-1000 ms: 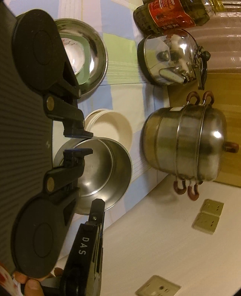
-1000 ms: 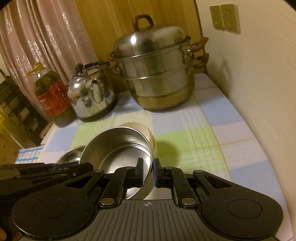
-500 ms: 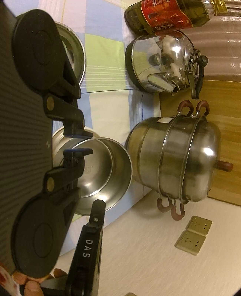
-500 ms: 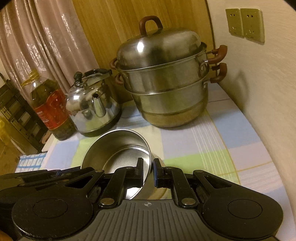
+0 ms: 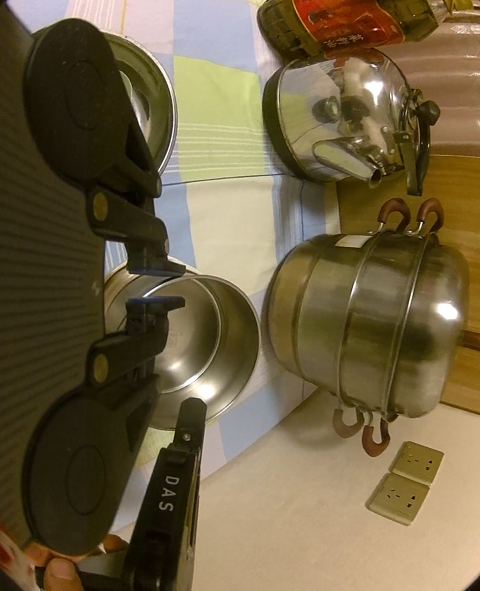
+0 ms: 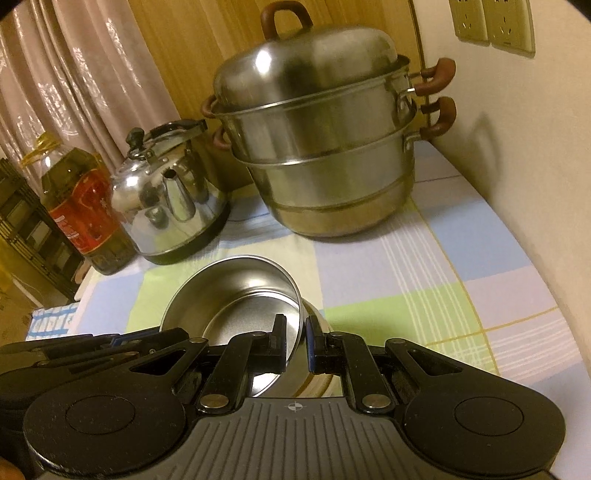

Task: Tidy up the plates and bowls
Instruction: 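Carry the steel bowl with the left tool onto the cream bowl stack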

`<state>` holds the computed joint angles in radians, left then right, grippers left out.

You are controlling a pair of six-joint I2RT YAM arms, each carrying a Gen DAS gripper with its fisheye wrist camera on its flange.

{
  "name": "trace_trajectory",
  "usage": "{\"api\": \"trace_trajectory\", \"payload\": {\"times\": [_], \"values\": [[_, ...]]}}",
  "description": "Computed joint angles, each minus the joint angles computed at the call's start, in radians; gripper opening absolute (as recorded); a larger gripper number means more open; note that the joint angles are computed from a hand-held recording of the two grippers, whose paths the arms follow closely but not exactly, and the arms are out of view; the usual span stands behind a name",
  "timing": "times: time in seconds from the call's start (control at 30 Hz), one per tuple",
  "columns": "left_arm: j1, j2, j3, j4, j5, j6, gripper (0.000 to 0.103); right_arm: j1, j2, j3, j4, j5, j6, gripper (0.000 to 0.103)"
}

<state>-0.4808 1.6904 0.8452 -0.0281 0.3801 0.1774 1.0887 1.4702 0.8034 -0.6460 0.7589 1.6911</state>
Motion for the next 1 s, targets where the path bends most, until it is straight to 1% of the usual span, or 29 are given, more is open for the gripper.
{"api": "trace_trajectory", "payload": {"times": [0.5, 0.67, 0.83, 1.0], "values": [[-0.010, 0.062, 0.022, 0.007, -0.021, 0.001, 0.009, -0.021, 0.021, -0.057, 0.099, -0.037, -0.028, 0.011], [-0.011, 0.068, 0.021, 0.013, -0.028, -0.001, 0.009, -0.025, 0.021, -0.064, 0.113, -0.036, -0.038, 0.011], [-0.013, 0.073, 0.013, 0.030, -0.034, -0.004, 0.009, -0.017, 0.050, -0.039, 0.094, -0.022, -0.055, 0.011], [-0.018, 0.079, 0.008, 0.038, -0.046, -0.007, 0.009, -0.015, 0.060, -0.039, 0.100, -0.021, -0.057, 0.011]]}}
